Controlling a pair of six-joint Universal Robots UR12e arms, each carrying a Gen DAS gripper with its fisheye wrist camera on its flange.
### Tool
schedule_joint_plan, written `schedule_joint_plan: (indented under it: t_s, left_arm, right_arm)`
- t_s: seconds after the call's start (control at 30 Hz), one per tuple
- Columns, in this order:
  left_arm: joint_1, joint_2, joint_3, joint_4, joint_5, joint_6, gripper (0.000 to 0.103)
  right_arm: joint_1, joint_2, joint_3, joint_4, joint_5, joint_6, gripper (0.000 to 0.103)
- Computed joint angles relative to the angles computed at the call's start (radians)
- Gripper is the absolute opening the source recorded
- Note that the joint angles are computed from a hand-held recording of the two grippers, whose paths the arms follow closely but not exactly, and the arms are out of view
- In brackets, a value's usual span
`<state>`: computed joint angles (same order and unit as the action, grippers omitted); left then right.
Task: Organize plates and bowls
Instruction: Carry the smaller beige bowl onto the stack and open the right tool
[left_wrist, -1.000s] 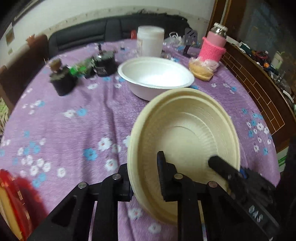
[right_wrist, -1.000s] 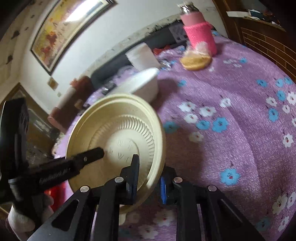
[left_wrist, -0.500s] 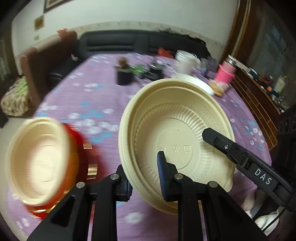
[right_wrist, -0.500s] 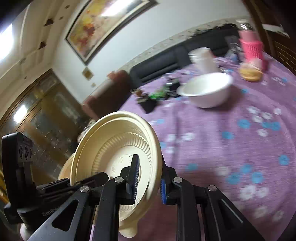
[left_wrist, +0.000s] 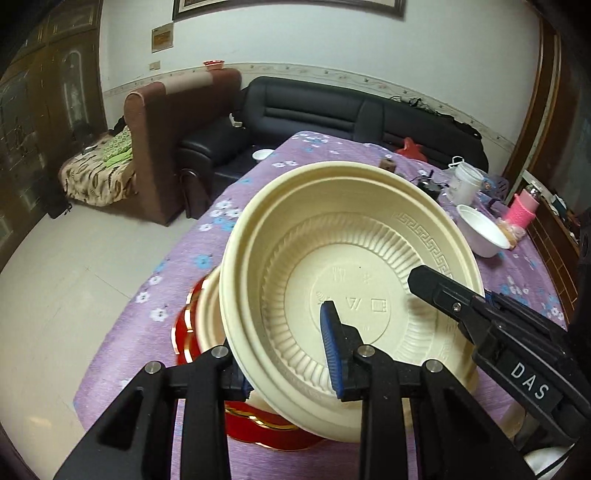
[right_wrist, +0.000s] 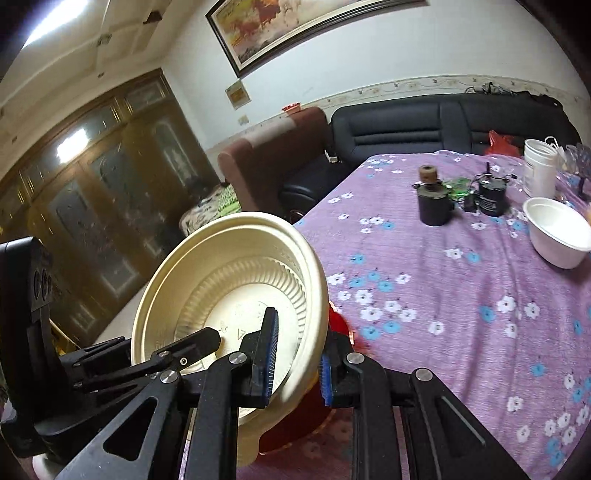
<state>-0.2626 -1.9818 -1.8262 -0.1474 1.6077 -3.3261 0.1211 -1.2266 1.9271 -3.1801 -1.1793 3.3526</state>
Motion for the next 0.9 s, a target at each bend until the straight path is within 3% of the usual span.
schedule_joint_plan:
  t_s: [0.23,0.53,0.9]
  left_arm:
    - [0.008,-0.008,-0.01,0.026,0.008,0.01,0.028]
    - [-0.019,-0.026,-0.003,0.065,0.124,0.032,0.029]
    - [-0.018,-0.044,0.015,0.045,0.138,0.036,0.029]
  right_arm:
    - [0.015,0.017,-0.022,0.042,-0.012,-0.001,0.022]
    - [0.04,0.025,-0.027,0.062,-0.064,-0.033,0.022]
    - [0.054,0.038,-0.042,0.079,-0.103,-0.028,0.022]
